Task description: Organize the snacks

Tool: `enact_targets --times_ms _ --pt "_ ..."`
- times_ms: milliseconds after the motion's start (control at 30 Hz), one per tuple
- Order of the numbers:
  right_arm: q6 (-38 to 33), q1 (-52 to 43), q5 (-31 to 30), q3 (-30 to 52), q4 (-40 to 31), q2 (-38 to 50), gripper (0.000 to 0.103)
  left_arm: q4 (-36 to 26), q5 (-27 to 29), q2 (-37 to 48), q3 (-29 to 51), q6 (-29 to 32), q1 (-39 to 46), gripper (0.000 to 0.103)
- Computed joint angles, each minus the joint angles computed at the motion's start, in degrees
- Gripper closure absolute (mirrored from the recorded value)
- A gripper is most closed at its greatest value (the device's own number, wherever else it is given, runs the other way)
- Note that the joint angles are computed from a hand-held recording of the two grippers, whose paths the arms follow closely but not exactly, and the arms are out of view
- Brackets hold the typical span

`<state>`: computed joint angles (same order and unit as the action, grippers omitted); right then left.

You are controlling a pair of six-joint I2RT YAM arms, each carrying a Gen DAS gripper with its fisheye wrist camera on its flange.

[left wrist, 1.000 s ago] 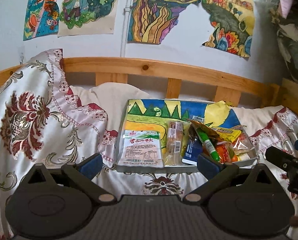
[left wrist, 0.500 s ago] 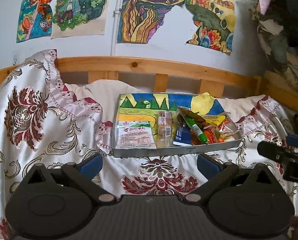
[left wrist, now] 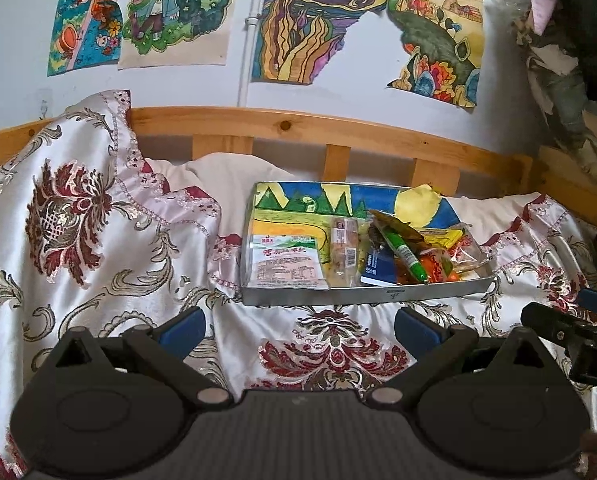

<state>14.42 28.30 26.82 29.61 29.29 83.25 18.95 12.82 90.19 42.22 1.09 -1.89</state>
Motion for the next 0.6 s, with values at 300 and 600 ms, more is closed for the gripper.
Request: enact_targets --times_ms 300,600 --pt "0.07 -0.58 -1.28 0.45 -0.41 0.81 0.001 -0.99 -1.54 0.44 0.55 -0.29 -0.15 0.001" --pt "0.09 -1.02 -2.0 0.82 -0.74 1.55 0.001 -1.06 -2.42 0.36 0.32 0.18 -0.21 0.0"
